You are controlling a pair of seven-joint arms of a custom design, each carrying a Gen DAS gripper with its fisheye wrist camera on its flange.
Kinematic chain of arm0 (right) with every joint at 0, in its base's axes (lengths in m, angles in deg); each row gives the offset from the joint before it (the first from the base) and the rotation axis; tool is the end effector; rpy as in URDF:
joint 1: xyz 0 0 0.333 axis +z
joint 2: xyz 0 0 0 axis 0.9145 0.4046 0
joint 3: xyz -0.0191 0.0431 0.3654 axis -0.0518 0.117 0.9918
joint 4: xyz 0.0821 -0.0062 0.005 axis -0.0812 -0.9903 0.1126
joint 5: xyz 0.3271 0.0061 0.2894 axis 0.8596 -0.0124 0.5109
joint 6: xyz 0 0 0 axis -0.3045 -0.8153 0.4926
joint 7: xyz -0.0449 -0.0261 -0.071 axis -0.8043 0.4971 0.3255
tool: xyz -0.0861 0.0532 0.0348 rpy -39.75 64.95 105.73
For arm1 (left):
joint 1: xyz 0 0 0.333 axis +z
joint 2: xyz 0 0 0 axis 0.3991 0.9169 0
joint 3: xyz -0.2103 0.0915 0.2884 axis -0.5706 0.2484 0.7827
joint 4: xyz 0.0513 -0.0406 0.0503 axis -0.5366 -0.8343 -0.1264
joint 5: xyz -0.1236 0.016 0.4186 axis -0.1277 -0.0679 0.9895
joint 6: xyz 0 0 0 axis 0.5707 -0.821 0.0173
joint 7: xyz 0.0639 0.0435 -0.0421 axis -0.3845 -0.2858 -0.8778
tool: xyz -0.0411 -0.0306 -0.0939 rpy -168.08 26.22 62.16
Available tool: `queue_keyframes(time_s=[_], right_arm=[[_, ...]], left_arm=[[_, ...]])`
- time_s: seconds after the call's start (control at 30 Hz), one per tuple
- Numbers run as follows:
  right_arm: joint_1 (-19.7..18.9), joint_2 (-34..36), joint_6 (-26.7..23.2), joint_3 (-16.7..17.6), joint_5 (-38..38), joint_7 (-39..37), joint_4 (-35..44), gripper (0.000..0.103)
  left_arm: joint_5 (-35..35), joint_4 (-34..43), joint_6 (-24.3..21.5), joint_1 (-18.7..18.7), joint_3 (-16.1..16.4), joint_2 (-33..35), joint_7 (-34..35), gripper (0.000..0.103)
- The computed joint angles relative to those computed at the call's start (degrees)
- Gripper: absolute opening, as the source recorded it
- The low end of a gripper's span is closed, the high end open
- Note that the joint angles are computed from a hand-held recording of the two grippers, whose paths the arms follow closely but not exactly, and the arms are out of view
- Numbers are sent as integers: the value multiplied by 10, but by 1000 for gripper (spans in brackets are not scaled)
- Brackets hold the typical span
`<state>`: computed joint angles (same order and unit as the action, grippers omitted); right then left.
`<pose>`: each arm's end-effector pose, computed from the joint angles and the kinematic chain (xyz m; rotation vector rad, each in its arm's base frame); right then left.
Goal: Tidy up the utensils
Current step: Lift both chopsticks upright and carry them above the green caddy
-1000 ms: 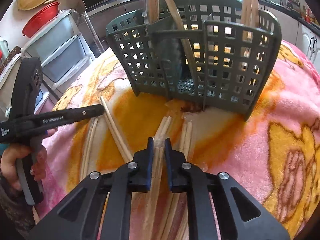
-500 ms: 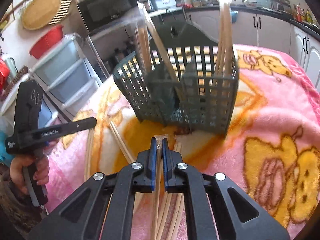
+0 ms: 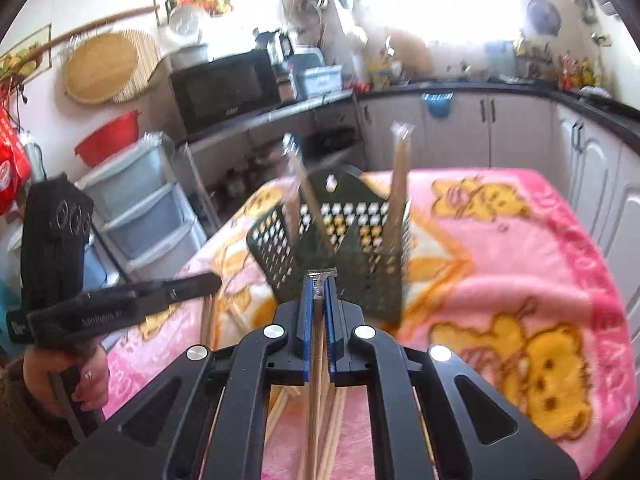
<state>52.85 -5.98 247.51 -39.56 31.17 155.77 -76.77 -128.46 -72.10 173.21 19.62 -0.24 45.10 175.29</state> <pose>0.5221 0.0877 0.5471 -1.3628 1.6389 -0.7415 0.6506 -0.1880 0.5454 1.2088 -2.5076 1.4465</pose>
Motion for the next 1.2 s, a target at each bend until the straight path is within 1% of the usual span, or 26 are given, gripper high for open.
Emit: queue_keyframes(time_s=[0.07, 0.13, 0.17, 0.23, 0.3, 0.37, 0.5, 0.57, 0.63, 0.73, 0.8, 0.83, 0.87, 0.9, 0.97, 1.07, 1.1, 1.17, 1.2], right_arm=[[-27, -12, 8, 20, 6, 2, -6, 6], [-25, -17, 12, 13, 10, -3, -9, 6], [-42, -22, 10, 27, 15, -6, -10, 6], [-52, -25, 8, 33, 17, -10, -9, 6], [-71, -28, 7, 49, 18, -10, -9, 6], [-117, -34, 12, 89, 23, -8, -7, 6], [-135, -45, 35, 103, 42, -8, -17, 6], [-125, -43, 54, 93, 53, -20, -20, 6], [-130, -50, 62, 99, 72, -32, -22, 6], [-128, -61, 88, 99, 94, -55, -28, 6], [-158, -74, 102, 133, 137, -90, -30, 6], [-158, -76, 106, 130, 134, -86, -31, 6], [-142, -73, 109, 114, 135, -89, -31, 6], [-137, -74, 109, 108, 140, -96, -30, 6], [-140, -75, 106, 110, 156, -115, -24, 6], [-119, -68, 101, 90, 166, -136, -15, 6], [-122, -67, 102, 94, 175, -145, -12, 6], [-113, -64, 100, 86, 185, -160, -4, 6], [-116, -63, 99, 91, 195, -170, -1, 6]], left_arm=[[-2, 2, -6, -2, -3, -1, 4, 2], [-10, 0, -5, -4, -4, -5, 11, 2], [-11, 2, -8, -5, -4, -4, 11, 2], [-18, 5, -17, -5, -4, -6, 15, 2], [-25, 3, -15, -8, -4, -11, 27, 2], [-25, 5, -17, -11, -4, -11, 28, 2], [-39, 11, -23, -16, -6, -11, 37, 2], [-50, 15, -23, -18, -7, -10, 45, 2], [-59, 21, -28, -21, -9, -9, 51, 2], [-70, 28, -29, -26, -12, -10, 63, 2], [-77, 33, -29, -29, -13, -10, 69, 2], [-79, 37, -28, -31, -14, -9, 71, 2], [-79, 40, -27, -33, -15, -8, 72, 2], [-79, 45, -29, -34, -15, -5, 70, 2], [-80, 52, -30, -35, -17, -3, 72, 2], [-81, 63, -33, -37, -19, -1, 69, 2], [-82, 65, -32, -37, -19, 0, 72, 2], [-83, 75, -30, -39, -21, 2, 72, 2], [-84, 81, -31, -39, -22, 4, 71, 2]])
